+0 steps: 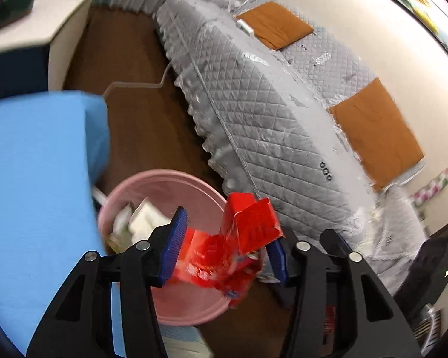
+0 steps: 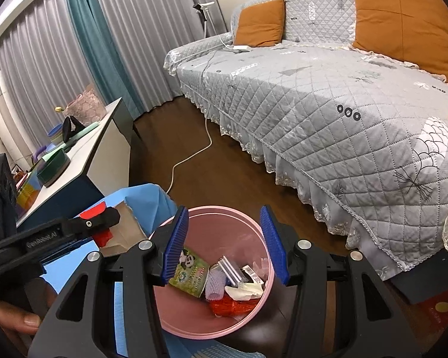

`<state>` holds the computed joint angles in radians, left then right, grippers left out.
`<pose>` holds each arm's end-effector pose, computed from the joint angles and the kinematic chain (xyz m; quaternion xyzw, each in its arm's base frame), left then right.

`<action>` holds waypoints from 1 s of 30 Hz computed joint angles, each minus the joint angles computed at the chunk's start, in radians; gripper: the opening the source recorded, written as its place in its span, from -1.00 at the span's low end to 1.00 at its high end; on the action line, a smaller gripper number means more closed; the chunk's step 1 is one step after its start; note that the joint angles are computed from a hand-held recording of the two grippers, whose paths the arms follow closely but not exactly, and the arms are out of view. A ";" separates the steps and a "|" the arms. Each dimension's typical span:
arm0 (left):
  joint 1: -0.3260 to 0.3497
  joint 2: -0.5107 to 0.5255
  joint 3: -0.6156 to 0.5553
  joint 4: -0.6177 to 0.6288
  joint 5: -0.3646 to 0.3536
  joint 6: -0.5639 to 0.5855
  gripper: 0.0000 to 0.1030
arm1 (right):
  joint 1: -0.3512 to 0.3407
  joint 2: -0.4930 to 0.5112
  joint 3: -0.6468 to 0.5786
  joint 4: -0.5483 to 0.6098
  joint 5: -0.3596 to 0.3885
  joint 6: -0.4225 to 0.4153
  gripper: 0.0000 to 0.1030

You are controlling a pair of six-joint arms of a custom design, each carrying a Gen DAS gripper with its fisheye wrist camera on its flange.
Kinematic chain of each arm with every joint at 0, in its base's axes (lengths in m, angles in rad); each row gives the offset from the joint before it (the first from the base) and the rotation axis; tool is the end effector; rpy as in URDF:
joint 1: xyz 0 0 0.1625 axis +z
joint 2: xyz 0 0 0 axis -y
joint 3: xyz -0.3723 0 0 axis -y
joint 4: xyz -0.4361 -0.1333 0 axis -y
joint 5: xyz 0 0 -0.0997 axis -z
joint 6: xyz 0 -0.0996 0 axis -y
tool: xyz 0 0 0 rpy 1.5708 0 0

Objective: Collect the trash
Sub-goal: 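Lower the red-white box into the basin and open the left tool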

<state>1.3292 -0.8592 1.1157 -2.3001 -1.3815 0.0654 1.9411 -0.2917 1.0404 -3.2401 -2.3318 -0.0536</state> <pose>-0.0434 -0.8115 0.2921 0.1261 0.9598 -0.2403 0.0710 0.3475 -0.7166 0.0084 0.0137 -0.8479 0.4598 0.2635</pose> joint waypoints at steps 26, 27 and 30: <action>-0.096 0.014 0.089 0.165 0.510 0.207 0.08 | 0.002 -0.064 0.091 -0.075 -0.028 0.048 -0.01; -0.100 0.015 0.092 0.162 0.524 0.220 0.08 | 0.002 -0.066 0.095 -0.079 -0.028 0.046 -0.01; -0.100 0.034 0.049 0.266 0.550 0.218 0.10 | 0.004 -0.073 0.103 -0.085 -0.029 0.048 -0.01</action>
